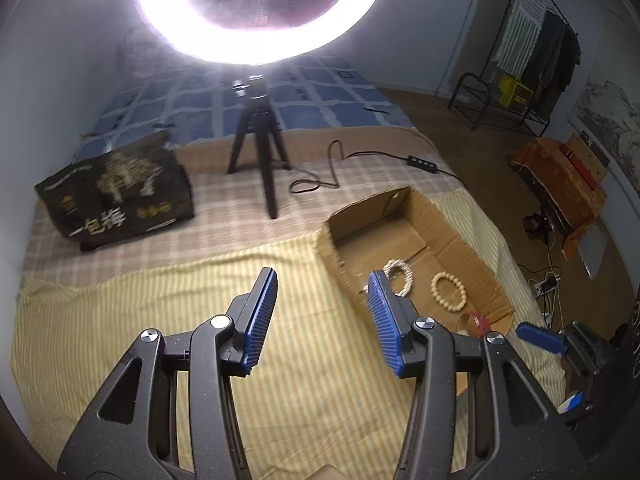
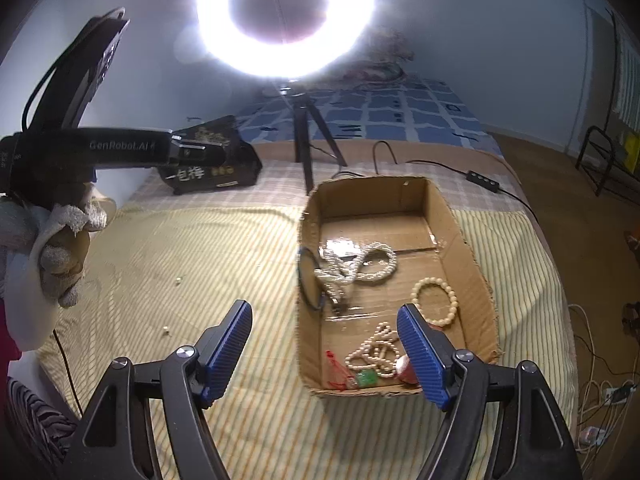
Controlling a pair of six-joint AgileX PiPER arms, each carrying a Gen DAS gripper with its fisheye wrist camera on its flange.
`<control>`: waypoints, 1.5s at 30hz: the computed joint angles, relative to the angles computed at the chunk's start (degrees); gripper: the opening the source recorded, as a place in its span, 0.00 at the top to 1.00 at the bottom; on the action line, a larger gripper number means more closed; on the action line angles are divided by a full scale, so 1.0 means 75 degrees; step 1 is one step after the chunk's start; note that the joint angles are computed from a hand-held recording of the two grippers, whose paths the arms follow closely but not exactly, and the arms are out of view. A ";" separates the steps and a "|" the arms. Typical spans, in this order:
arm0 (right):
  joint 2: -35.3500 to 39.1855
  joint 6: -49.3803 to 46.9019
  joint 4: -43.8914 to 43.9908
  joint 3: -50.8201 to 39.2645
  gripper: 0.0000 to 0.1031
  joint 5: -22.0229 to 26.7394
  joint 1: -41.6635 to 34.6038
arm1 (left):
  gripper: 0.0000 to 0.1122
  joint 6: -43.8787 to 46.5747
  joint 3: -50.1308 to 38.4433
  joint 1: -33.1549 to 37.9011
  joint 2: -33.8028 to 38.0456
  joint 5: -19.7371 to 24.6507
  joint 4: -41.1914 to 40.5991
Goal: Organize jewelry
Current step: 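Move left tool to one pearl stud earring while right tool approaches the other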
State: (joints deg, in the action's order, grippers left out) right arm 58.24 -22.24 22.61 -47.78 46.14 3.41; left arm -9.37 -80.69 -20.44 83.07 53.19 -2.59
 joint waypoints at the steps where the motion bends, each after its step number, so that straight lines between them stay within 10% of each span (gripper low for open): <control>1: -0.0029 0.0137 -0.0094 -0.0006 0.25 -0.0025 0.0134 | 0.57 0.0135 0.0168 0.0146 -0.0157 -0.0010 -0.0107; 27: 0.0328 0.5116 -0.3264 0.0490 0.47 -0.1162 0.5242 | 0.57 0.3633 0.3041 0.3773 -0.1227 -0.0008 -0.2279; 45: 0.2376 0.5951 -0.3245 0.0597 0.62 -0.2574 0.6524 | 0.75 0.3631 0.3436 0.3840 -0.0264 -0.0339 -0.2261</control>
State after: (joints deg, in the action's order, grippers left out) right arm 76.06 22.39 -1.73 -43.30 26.84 52.34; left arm 17.87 -54.92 8.36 81.09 50.66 -19.54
